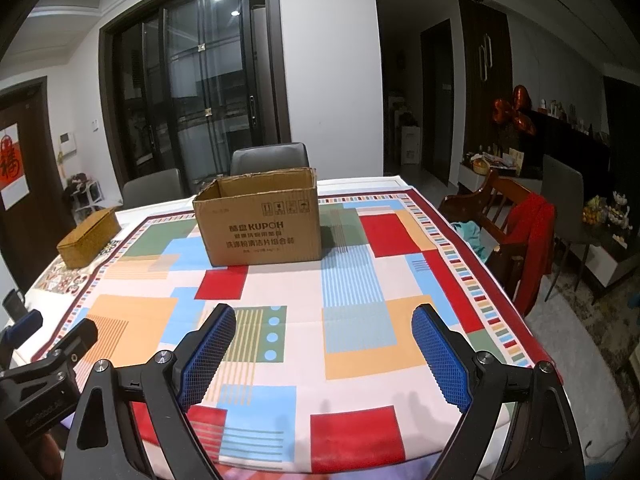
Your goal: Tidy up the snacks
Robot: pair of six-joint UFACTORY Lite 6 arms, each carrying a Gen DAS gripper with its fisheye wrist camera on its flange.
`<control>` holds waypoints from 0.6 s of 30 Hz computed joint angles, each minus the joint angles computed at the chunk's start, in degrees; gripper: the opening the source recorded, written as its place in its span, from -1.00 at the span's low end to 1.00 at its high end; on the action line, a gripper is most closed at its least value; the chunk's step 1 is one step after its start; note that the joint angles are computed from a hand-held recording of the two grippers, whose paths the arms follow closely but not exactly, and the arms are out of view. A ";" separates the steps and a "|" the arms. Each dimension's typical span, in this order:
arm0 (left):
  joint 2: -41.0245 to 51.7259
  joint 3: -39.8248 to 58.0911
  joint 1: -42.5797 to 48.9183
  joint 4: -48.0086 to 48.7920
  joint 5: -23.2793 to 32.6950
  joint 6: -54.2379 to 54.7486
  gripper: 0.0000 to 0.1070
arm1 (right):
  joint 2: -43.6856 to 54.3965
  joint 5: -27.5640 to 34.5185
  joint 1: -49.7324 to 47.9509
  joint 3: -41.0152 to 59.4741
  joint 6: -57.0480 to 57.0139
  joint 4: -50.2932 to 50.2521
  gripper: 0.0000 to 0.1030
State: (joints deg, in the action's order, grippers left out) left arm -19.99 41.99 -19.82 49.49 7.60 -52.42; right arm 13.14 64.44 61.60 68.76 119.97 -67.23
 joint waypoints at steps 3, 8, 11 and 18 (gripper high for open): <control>-0.01 -0.04 -0.08 0.49 0.03 -0.52 0.92 | 0.04 0.08 0.01 0.05 -0.03 -0.09 0.76; -0.02 -0.06 -0.03 0.73 0.00 -0.70 0.92 | 0.09 0.07 0.03 0.12 -0.02 -0.03 0.76; -0.10 -0.12 0.12 1.01 0.04 -0.98 0.92 | 0.09 0.14 0.05 0.10 -0.01 -0.07 0.76; -0.04 0.09 -0.57 5.20 1.00 -5.75 0.92 | -0.08 0.09 0.04 -0.10 0.00 -0.04 0.76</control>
